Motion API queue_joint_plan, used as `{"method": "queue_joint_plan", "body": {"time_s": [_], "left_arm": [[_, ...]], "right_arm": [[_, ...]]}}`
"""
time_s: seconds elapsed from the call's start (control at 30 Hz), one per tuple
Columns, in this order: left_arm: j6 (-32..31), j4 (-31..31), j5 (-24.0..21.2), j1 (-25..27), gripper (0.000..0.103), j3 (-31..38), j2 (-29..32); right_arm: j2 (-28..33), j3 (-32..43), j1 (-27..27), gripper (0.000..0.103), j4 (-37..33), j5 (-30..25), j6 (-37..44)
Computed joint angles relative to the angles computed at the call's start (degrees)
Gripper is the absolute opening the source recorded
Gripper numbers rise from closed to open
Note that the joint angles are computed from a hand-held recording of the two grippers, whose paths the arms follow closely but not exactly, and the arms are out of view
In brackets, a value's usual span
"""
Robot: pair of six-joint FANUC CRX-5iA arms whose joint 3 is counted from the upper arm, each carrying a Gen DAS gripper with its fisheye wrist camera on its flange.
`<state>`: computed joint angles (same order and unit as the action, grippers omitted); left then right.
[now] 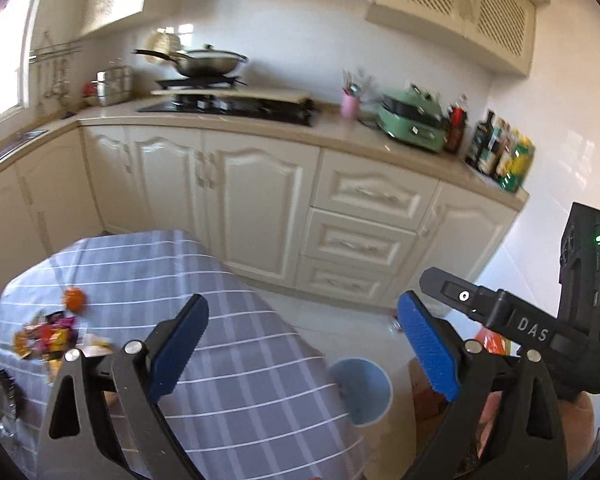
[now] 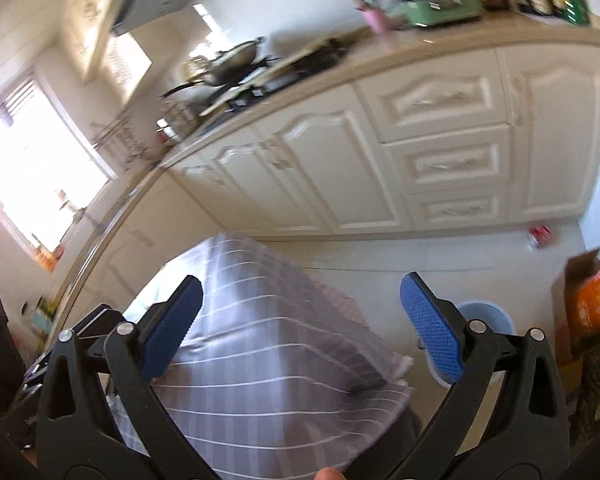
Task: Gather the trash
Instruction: 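Move both open tools back over the table trash pile, then grasp the clear plastic wrapper with the left tool while the right tool grasps the black snack wrapper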
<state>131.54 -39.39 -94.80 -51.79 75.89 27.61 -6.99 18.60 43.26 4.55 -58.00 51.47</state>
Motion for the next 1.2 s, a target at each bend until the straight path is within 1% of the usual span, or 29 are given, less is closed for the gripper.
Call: {"method": "queue_joint_plan", "body": {"time_s": [0.1,0.23,0.3,0.4,0.43,0.5,0.6,0.7,0.77,0.87,0.9,0.97,1.03,1.1,1.2], "left_arm": [[3.05,-4.82,0.22,-1.95,0.093,-7.39,-5.73],[6.74,-11.90,-2.02,-5.41,0.093,-14.38,-11.73],[7.81,-15.91,-4.15,-7.47,0.093,-16.76,-14.06],[9.70,-23.04,-8.89,-11.61,0.093,-20.68,-17.56],[10.31,-24.39,-10.06,-12.51,0.093,-21.91,-18.51],[11.49,-28.21,-13.79,-15.00,0.093,-24.57,-20.60],[13.12,-31.85,-18.38,-17.60,0.093,-27.54,-22.94],[16.63,-36.03,-23.98,-21.14,0.093,-32.12,-26.11],[18.94,-37.69,-27.62,-22.94,0.093,-34.82,-27.69],[23.80,-36.96,-32.05,-23.63,0.093,-39.48,-30.43],[26.31,-34.90,-33.21,-22.82,0.093,-41.60,-31.67],[31.26,-30.12,-33.83,-20.90,0.093,-45.38,-33.92],[36.58,-25.08,-32.99,-18.54,0.093,-49.85,-36.73],[39.90,-20.57,-31.13,-15.58,0.093,-53.56,-39.16],[42.58,-15.75,-26.85,-11.34,0.093,-57.67,-41.56]], "right_arm": [[1.33,2.37,2.92,0.097,0.28,0.15,0.94],[3.04,5.20,6.40,0.097,0.27,0.31,2.32],[3.99,6.67,8.01,0.097,-0.05,0.17,3.68],[6.02,9.69,10.73,0.097,-0.62,-0.48,6.11],[6.92,10.92,11.81,0.097,-0.83,-0.86,7.06],[8.39,12.95,13.18,0.097,-1.53,-1.62,8.55],[10.15,15.28,15.95,0.097,-2.04,-2.78,10.84],[12.21,17.94,18.59,0.097,-3.19,-4.45,12.86],[14.21,20.13,20.58,0.097,-3.00,-6.14,14.38],[17.02,23.40,22.34,0.097,-4.24,-8.75,16.78],[18.05,24.45,22.98,0.097,-4.56,-9.65,17.51],[19.86,26.49,23.73,0.097,-5.40,-11.60,18.85],[21.96,28.77,24.51,0.097,-6.31,-13.47,19.87],[23.46,30.32,25.15,0.097,-6.61,-14.71,20.49],[25.78,33.02,25.68,0.097,-7.41,-16.92,21.49]]}}
